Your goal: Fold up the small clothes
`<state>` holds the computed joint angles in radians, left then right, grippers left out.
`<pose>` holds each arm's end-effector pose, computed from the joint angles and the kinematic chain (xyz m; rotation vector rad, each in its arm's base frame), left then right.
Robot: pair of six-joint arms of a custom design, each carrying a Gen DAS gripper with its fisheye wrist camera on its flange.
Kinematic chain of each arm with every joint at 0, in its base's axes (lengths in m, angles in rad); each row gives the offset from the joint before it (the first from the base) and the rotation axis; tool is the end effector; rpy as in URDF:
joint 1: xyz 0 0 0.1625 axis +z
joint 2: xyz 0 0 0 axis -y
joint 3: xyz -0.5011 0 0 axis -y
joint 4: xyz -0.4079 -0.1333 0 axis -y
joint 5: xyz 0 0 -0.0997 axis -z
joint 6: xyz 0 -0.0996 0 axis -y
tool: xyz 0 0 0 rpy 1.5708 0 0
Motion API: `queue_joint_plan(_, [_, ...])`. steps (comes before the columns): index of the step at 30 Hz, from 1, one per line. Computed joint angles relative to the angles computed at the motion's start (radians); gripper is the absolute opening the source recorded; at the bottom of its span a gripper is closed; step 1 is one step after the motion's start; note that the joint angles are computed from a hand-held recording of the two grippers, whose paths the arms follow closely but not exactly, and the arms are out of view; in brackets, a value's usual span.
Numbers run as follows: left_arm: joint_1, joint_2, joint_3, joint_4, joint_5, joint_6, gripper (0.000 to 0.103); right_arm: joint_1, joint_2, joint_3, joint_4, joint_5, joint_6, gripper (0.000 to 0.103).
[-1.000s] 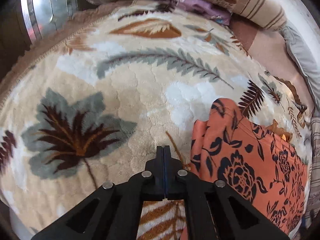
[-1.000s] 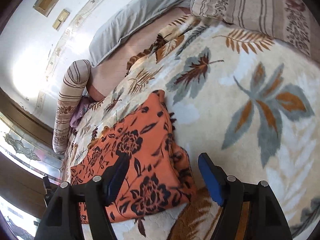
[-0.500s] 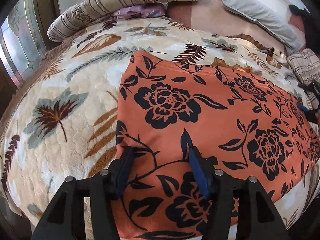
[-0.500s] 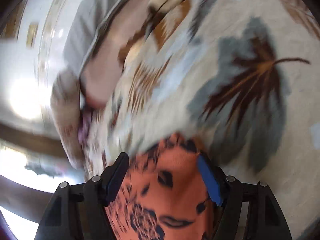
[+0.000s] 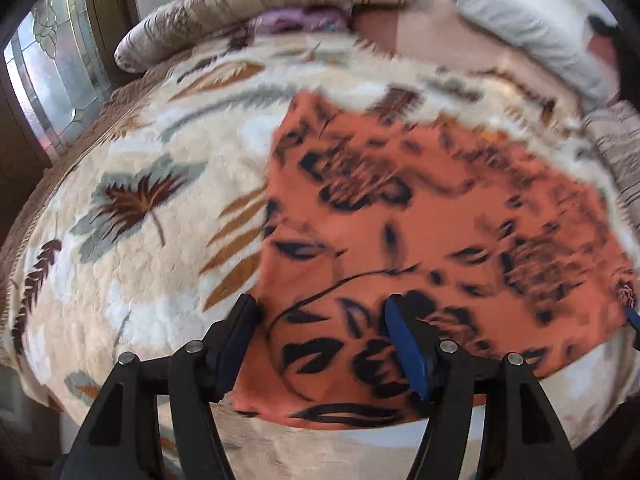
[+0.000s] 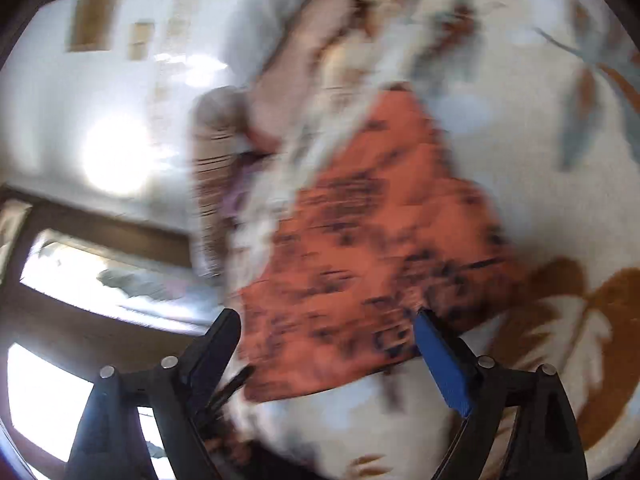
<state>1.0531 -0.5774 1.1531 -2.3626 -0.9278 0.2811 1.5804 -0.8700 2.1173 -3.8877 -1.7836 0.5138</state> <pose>-0.2660 -0.8572 0.1575 0.8904 2.3420 -0.3681 0.1179 -0.5850 0.1994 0.8130 2.4927 -1.5696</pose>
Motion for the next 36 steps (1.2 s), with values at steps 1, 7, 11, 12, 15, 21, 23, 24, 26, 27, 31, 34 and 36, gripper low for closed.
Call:
queue_joint_plan(1, [0.01,-0.002,-0.017,0.036,-0.025,-0.04,0.073,-0.018,0.017,0.008,-0.051,0.014,0.049,0.087])
queue_joint_plan(7, [0.019,-0.064,0.029,-0.021,-0.045,-0.119,0.073,0.053,0.026,0.036,-0.191,-0.076,-0.043,0.088])
queue_joint_plan(11, [0.016,-0.091,0.07,-0.037,-0.062,-0.118,0.073,0.001,0.057,0.082,-0.248,0.026,0.093,0.088])
queue_joint_plan(12, [0.012,-0.095,0.081,-0.052,-0.072,-0.105,0.073,-0.009,0.059,0.089,-0.256,0.048,0.126,0.088])
queue_joint_plan(15, [-0.004,-0.097,0.098,-0.079,-0.1,-0.065,0.073,-0.032,0.059,0.096,-0.282,0.072,0.153,0.089])
queue_joint_plan(21, [-0.031,-0.062,0.085,-0.09,-0.127,-0.046,0.073,-0.031,0.047,0.033,-0.191,0.039,0.171,0.089])
queue_joint_plan(23, [-0.034,-0.043,0.067,-0.067,-0.132,-0.05,0.073,-0.021,0.042,0.013,-0.158,-0.008,0.185,0.087])
queue_joint_plan(24, [-0.037,-0.035,0.062,-0.061,-0.124,-0.049,0.073,-0.012,0.035,0.001,-0.13,-0.042,0.174,0.084])
queue_joint_plan(26, [-0.042,-0.026,0.057,-0.051,-0.109,-0.048,0.073,0.003,0.014,-0.033,-0.018,-0.081,0.129,0.016])
queue_joint_plan(27, [-0.044,-0.029,0.063,-0.063,-0.119,-0.042,0.073,0.012,0.004,-0.047,0.035,-0.104,0.114,0.014])
queue_joint_plan(31, [-0.051,-0.019,0.076,-0.117,-0.097,0.008,0.073,0.098,0.008,-0.109,0.168,-0.364,-0.032,0.012])
queue_joint_plan(34, [-0.041,0.02,0.05,-0.052,-0.025,0.01,0.074,0.077,0.014,-0.093,0.232,-0.404,-0.001,0.015])
queue_joint_plan(36, [-0.048,0.015,0.082,-0.125,-0.012,0.083,0.075,0.062,-0.005,-0.054,0.169,-0.33,0.012,0.025])
